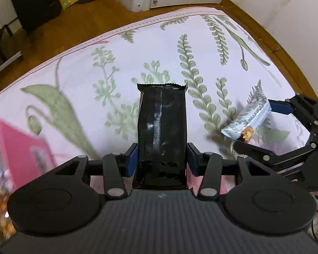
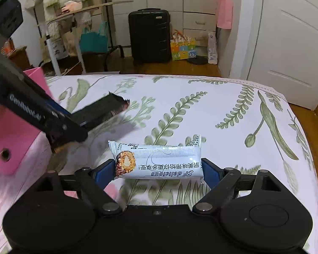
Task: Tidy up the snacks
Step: 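Carry both bars into the pink box and open both grippers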
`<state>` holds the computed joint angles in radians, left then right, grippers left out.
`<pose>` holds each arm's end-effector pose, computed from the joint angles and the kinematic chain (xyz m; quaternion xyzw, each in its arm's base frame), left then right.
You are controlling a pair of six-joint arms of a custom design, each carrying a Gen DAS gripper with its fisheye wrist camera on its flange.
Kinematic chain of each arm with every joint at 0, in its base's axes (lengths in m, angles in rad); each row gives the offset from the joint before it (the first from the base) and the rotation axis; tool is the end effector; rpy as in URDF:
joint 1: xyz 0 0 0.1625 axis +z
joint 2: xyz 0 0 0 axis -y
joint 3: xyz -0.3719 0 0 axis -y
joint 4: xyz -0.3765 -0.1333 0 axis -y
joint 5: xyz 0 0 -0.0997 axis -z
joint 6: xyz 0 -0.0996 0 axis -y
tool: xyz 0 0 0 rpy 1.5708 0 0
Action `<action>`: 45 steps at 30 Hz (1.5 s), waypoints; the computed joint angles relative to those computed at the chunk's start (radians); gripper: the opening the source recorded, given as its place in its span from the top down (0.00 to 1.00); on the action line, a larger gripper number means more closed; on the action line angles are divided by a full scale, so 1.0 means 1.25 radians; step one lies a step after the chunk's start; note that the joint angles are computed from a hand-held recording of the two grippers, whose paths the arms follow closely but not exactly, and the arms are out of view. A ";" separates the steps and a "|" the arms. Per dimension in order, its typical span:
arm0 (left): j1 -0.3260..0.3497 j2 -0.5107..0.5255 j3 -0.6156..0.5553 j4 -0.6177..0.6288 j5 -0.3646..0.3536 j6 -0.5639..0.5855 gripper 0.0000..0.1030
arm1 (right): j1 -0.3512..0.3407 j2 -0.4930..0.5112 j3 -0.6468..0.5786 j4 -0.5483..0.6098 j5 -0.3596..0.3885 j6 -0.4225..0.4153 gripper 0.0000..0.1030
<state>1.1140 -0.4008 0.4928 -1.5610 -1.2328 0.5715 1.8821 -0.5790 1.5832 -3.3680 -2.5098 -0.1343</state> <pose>-0.2067 -0.7976 0.1694 0.4916 0.8530 0.0597 0.1648 0.2419 -0.5790 0.0781 0.0114 -0.8409 0.3799 0.3853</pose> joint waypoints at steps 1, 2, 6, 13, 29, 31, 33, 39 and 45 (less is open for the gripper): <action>0.000 -0.009 -0.001 0.014 0.000 -0.011 0.55 | 0.006 -0.006 0.006 0.016 -0.004 0.011 0.14; -0.001 -0.015 -0.010 0.039 -0.003 -0.025 0.55 | 0.015 -0.012 0.010 0.040 -0.014 0.026 0.14; 0.000 -0.068 0.001 0.094 -0.027 -0.051 0.55 | 0.043 -0.032 0.026 0.087 -0.009 0.077 0.14; 0.000 -0.181 0.080 0.112 -0.045 -0.091 0.55 | 0.091 -0.073 0.038 0.183 0.054 0.208 0.14; 0.020 -0.294 0.022 0.119 -0.014 -0.081 0.55 | 0.186 0.003 -0.147 0.295 0.202 0.081 0.14; 0.031 -0.301 0.031 0.074 -0.006 -0.072 0.55 | 0.183 0.033 -0.192 0.288 0.224 0.037 0.14; 0.053 -0.296 0.027 0.022 -0.037 -0.046 0.55 | 0.178 0.070 -0.252 0.293 0.245 -0.027 0.14; 0.086 -0.208 -0.087 0.025 -0.007 -0.058 0.55 | 0.153 0.166 -0.473 0.481 0.297 -0.217 0.14; 0.098 -0.240 0.082 -0.179 0.053 -0.037 0.55 | 0.110 0.299 -0.718 0.668 0.326 -0.347 0.14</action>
<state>1.2367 -0.7006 0.5956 -1.7849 -1.1670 0.5252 2.0192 -0.2055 0.6852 -2.5335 -2.1023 -0.5685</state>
